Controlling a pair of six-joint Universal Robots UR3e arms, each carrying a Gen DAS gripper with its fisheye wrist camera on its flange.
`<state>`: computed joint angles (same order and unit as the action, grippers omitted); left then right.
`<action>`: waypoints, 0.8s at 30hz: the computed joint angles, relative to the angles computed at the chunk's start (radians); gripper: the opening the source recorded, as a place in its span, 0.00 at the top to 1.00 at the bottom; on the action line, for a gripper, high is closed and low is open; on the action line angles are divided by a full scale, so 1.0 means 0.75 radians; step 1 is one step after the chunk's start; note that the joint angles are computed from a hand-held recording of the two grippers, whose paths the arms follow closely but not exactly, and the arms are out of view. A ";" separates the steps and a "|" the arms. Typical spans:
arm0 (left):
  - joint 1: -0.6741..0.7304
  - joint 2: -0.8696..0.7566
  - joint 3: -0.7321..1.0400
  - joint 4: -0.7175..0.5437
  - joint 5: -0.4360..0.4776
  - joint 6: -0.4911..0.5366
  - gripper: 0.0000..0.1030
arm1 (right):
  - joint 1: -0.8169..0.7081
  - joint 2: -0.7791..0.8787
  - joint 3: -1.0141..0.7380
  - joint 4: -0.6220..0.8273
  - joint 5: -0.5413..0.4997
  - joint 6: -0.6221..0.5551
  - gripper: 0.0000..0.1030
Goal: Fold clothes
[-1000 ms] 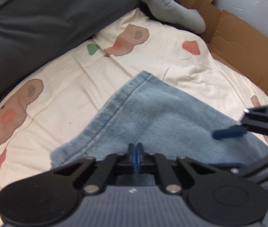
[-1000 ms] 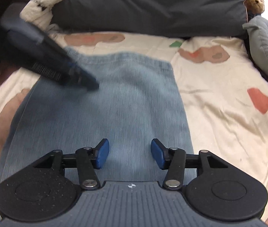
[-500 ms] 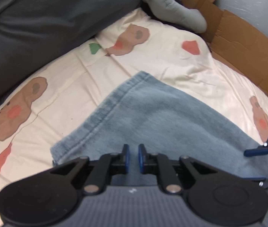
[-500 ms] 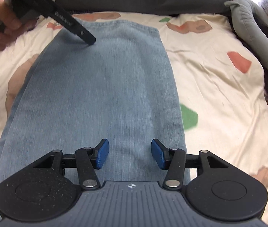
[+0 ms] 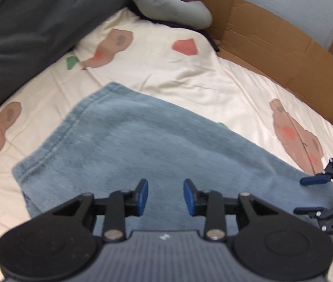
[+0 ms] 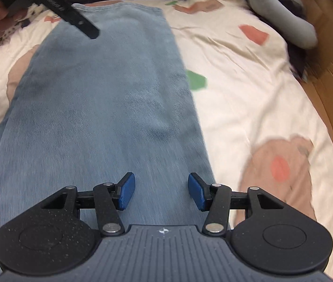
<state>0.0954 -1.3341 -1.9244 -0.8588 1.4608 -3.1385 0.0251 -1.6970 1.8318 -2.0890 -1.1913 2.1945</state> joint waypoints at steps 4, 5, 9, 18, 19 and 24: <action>-0.072 -0.048 0.083 -0.058 0.007 -0.029 0.63 | -0.137 -0.129 0.094 0.069 0.025 -0.063 0.45; -0.084 -0.058 0.105 -0.075 0.004 -0.027 0.62 | -0.166 -0.161 0.118 0.087 0.031 -0.082 0.45; -0.144 -0.101 0.156 -0.114 0.017 -0.011 0.61 | -0.255 -0.263 0.195 0.144 0.053 -0.070 0.45; -0.279 -0.229 0.286 -0.215 0.005 -0.009 0.61 | -0.421 -0.450 0.306 0.255 0.089 -0.075 0.45; -0.295 -0.234 0.289 -0.217 0.005 -0.020 0.61 | -0.443 -0.474 0.315 0.274 0.091 -0.084 0.45; -0.364 -0.245 0.290 -0.232 -0.009 -0.033 0.61 | -0.601 -0.646 0.378 0.416 0.126 -0.161 0.45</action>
<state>-0.1772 -1.5176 -1.7069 -1.0329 1.4541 -3.1633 -0.4258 -2.1813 2.1155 -1.7769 -1.0966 2.0737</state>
